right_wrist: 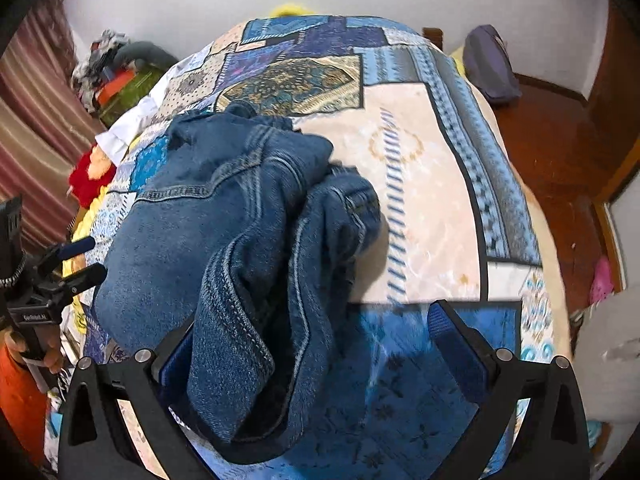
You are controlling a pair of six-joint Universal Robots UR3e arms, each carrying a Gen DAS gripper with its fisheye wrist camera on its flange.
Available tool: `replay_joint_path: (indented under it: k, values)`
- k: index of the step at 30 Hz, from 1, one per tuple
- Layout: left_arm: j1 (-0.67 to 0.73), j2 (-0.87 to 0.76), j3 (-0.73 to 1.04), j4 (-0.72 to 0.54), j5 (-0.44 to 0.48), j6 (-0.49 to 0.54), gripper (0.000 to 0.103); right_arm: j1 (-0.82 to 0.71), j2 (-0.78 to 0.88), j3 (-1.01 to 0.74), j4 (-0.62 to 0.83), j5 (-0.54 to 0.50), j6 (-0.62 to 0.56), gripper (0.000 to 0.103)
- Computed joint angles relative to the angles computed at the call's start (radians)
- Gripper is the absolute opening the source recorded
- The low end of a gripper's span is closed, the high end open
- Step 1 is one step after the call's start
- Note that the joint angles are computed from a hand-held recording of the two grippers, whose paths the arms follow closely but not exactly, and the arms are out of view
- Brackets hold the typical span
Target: Fold large clothes
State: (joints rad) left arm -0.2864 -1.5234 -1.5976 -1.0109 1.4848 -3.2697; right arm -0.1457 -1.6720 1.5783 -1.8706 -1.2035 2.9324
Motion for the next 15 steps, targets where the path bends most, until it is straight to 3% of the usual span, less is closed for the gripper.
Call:
replay_joint_path:
  k: [3,6,8,12,15]
  values:
    - [0.001,0.027,-0.049,0.028,-0.009,-0.018,0.103,-0.029,-0.052,0.074,-0.013,0.023,-0.007,0.103]
    - [0.054,0.072,-0.061,-0.038,-0.087,-0.027,0.103,-0.071,-0.112,0.134,0.003,0.049,-0.032,0.103]
    - [0.065,0.093,-0.054,-0.082,-0.088,-0.017,0.103,-0.109,-0.148,0.149,0.046,0.066,-0.061,0.103]
    - [-0.002,0.094,0.004,-0.132,0.104,0.027,0.103,-0.152,-0.181,0.104,0.132,0.072,-0.101,0.103]
    - [-0.019,0.088,0.027,-0.124,0.186,0.048,0.103,-0.164,-0.2,0.06,0.125,0.079,-0.092,0.103]
